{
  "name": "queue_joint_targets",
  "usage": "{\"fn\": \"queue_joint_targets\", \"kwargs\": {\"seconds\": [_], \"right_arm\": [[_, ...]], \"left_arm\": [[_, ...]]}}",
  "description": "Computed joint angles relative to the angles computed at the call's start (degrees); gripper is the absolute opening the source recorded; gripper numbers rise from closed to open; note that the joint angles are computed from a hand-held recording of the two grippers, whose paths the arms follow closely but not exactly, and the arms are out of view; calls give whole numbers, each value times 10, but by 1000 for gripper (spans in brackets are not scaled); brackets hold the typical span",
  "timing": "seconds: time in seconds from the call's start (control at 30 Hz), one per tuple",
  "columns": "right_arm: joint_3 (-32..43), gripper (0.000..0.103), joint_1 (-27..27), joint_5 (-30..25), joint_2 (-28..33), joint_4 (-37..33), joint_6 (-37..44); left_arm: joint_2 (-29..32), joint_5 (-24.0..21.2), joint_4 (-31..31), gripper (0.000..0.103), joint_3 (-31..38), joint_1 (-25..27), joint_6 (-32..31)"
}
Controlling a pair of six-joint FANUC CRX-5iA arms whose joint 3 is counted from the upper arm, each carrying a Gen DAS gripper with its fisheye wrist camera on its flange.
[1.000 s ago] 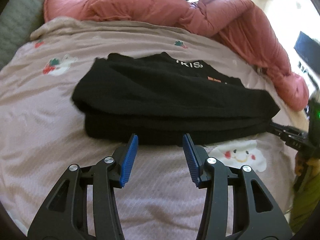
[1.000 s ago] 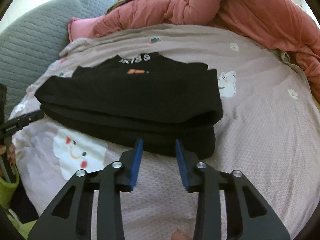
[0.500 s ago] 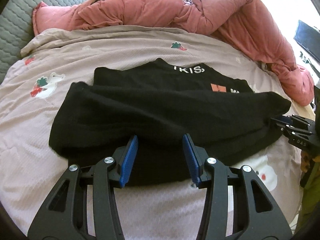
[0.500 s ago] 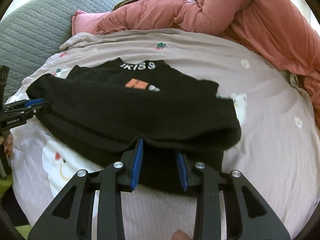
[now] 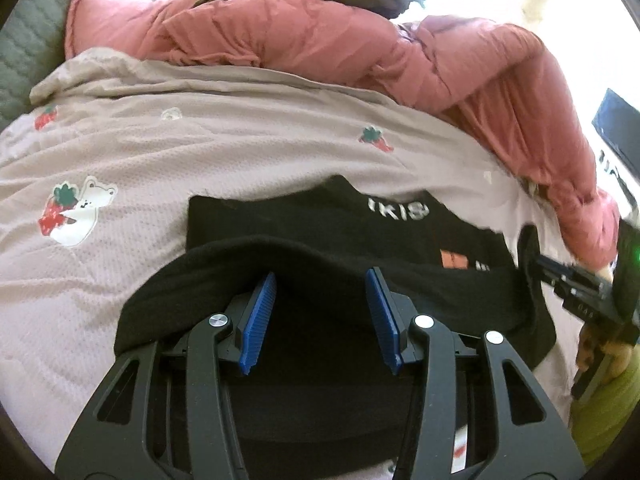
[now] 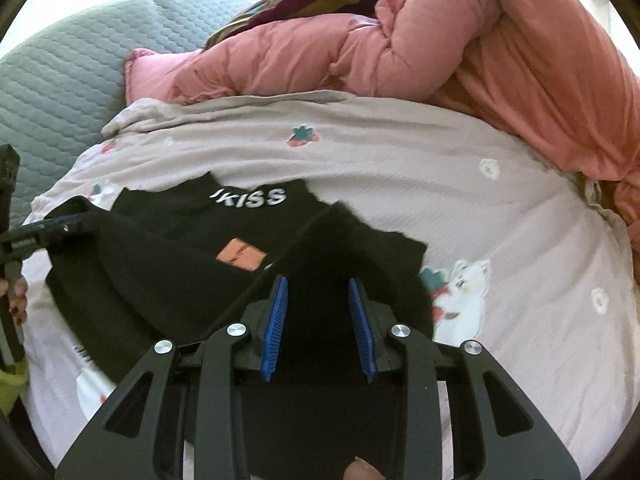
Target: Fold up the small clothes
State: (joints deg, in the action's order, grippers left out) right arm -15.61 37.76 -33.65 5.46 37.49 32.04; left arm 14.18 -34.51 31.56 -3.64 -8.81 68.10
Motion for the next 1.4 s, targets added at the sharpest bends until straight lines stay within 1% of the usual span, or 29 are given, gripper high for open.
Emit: {"fn": "queue_joint_targets", "kwargs": {"seconds": [0.1,0.17,0.23,0.3,0.33,0.37,0.4,0.43,0.47,0.5,0.6,0.63,0.67,0.7,0.73,0.8,0.87,0.97,1.03,1.1,1.13,1.2,1.27,1.33,1.4], "right_arm": [[11,31,-9,-9,13,-4,6],[20,32,-12,-14,19,-12,22],[25,39,-17,-7,24,-12,40],[33,46,-21,-11,31,-12,55],[41,46,-22,-16,37,-19,67],[52,46,-24,-18,41,-37,91],[67,46,-27,-17,47,-68,127],[85,47,-30,-24,54,-103,164],[94,53,-31,-32,60,-112,174],[106,57,-32,-43,69,-120,182],[138,56,-43,-58,81,-190,239],[146,54,-46,-63,83,-210,256],[154,42,-50,-67,84,-235,277],[154,22,-52,-66,83,-242,281],[154,14,-54,-66,82,-248,285],[147,9,-60,-51,73,-264,291],[132,9,-65,-27,60,-265,274],[107,8,-74,14,42,-252,227],[87,7,-81,41,34,-213,156],[69,3,-90,65,31,-173,76],[61,3,-95,69,31,-150,31],[56,3,-100,58,38,-114,-26],[58,3,-100,43,46,-104,-44],[56,3,-98,37,50,-97,-54],[49,5,-96,37,51,-80,-73]], "left_arm": [[18,-15,0,39,23,8,5],[28,-28,15,39,33,13,5],[31,-37,56,39,30,20,-17],[29,-34,74,39,27,24,-31],[28,-32,76,49,29,27,-29],[26,-27,61,55,34,31,-11],[25,-26,58,58,39,36,-3],[26,-29,61,58,42,40,-2],[26,-31,67,58,44,44,-3],[20,-27,73,58,39,50,-7],[3,-20,97,59,15,63,-32],[-2,-22,97,60,7,69,-30],[-6,-25,100,60,1,75,-28],[-12,-26,110,60,-13,82,-33],[-15,-28,114,60,-21,87,-33],[-22,-37,107,60,-34,97,-31],[-33,-37,88,60,-47,100,-36],[-49,-25,-12,60,-51,94,-11],[-45,-35,-34,60,-48,94,-6],[-35,-40,-38,60,-43,91,-3],[-31,-41,-39,60,-40,89,-2],[-23,-38,-37,60,-32,82,-6],[-11,-38,-41,60,-17,75,-6],[7,-47,-64,60,12,68,16],[22,-53,-60,60,29,66,22]]}}
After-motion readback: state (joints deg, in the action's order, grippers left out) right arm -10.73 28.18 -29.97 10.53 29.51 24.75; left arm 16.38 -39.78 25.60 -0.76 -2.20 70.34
